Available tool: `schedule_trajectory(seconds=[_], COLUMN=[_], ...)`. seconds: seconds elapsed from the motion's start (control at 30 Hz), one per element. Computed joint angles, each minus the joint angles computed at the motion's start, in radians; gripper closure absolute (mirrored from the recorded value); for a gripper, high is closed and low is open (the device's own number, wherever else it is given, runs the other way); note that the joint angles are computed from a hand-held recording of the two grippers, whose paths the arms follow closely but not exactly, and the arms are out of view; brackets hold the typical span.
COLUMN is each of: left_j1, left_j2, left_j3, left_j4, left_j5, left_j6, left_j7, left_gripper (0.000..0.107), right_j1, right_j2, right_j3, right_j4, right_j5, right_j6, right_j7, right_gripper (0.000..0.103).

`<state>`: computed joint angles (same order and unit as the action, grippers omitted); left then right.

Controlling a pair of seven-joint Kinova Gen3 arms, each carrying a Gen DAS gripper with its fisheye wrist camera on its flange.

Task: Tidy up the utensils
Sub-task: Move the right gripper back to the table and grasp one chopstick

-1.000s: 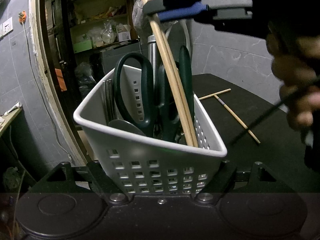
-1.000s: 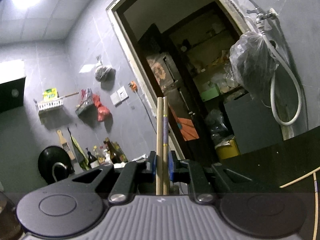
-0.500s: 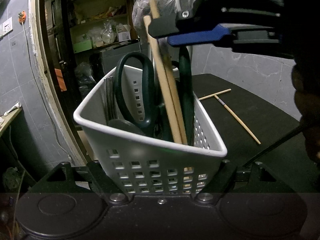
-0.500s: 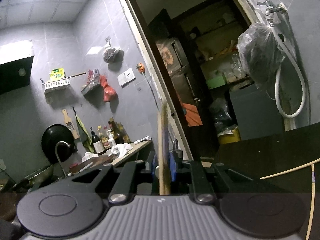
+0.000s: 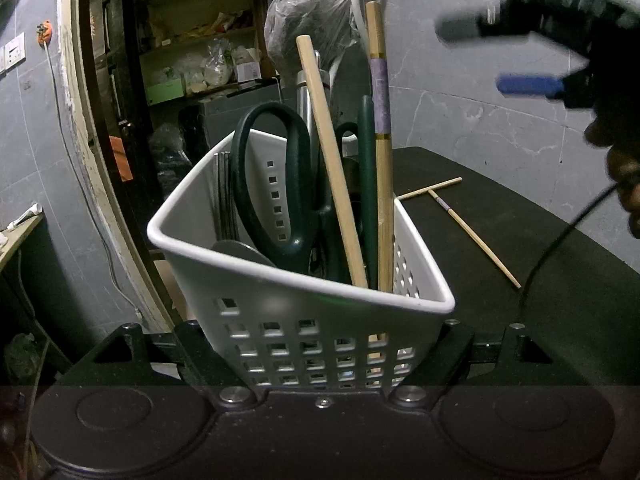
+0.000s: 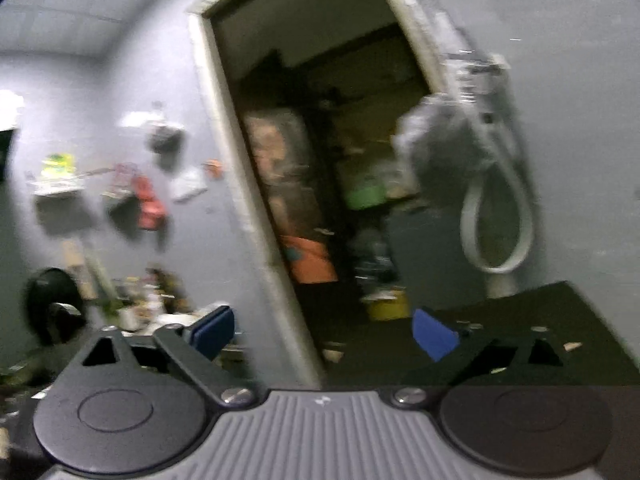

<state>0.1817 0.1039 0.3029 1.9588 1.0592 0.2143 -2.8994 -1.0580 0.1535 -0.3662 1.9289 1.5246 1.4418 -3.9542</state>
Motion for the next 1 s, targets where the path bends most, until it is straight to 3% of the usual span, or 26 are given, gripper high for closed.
schedule_trajectory(seconds=[0.07,0.23,0.3,0.4,0.5,0.57,0.67,0.77,0.87,1.0], left_j1=[0.002,0.012,0.016,0.019,0.012,0.005,0.007,-0.007,-0.035,-0.045], left_j2=[0.002,0.005,0.006,0.007,0.011,0.012,0.016,0.018,0.017,0.013], left_j3=[-0.004,-0.013,-0.015,-0.012,-0.001,0.008,0.015,0.038,0.068,0.078], left_j4=[-0.003,-0.014,-0.020,-0.029,-0.033,-0.034,-0.037,-0.031,-0.021,-0.015], left_j5=[-0.012,-0.082,-0.122,-0.175,-0.205,-0.216,-0.244,-0.250,-0.233,-0.227], left_j6=[0.004,0.007,0.008,0.009,0.006,0.004,-0.007,-0.023,-0.032,-0.033], left_j7=[0.011,0.081,0.119,0.175,0.204,0.216,0.250,0.261,0.244,0.237], left_gripper=[0.025,0.024,0.024,0.024,0.024,0.024,0.024,0.024,0.024,0.024], right_j1=[0.029,0.257,0.294,0.289,0.347,0.344,0.421,0.456,0.448,0.444], right_j2=[-0.008,-0.024,-0.019,-0.017,0.008,0.040,0.108,0.162,0.185,0.215], right_j3=[0.014,-0.019,0.024,0.122,0.170,0.227,0.210,0.247,0.315,0.345], right_j4=[-0.009,-0.029,-0.038,-0.022,-0.049,-0.094,-0.206,-0.307,-0.331,-0.364], right_j5=[-0.081,-0.285,-0.350,-0.353,-0.368,-0.413,-0.532,-0.654,-0.714,-0.742], right_j6=[-0.018,-0.210,-0.291,-0.413,-0.519,-0.525,-0.463,-0.407,-0.433,-0.428], right_j7=[0.022,0.114,0.149,0.134,0.180,0.258,0.372,0.477,0.519,0.580], right_gripper=[0.000,0.000,0.000,0.000,0.000,0.000,0.000,0.000,0.002,0.012])
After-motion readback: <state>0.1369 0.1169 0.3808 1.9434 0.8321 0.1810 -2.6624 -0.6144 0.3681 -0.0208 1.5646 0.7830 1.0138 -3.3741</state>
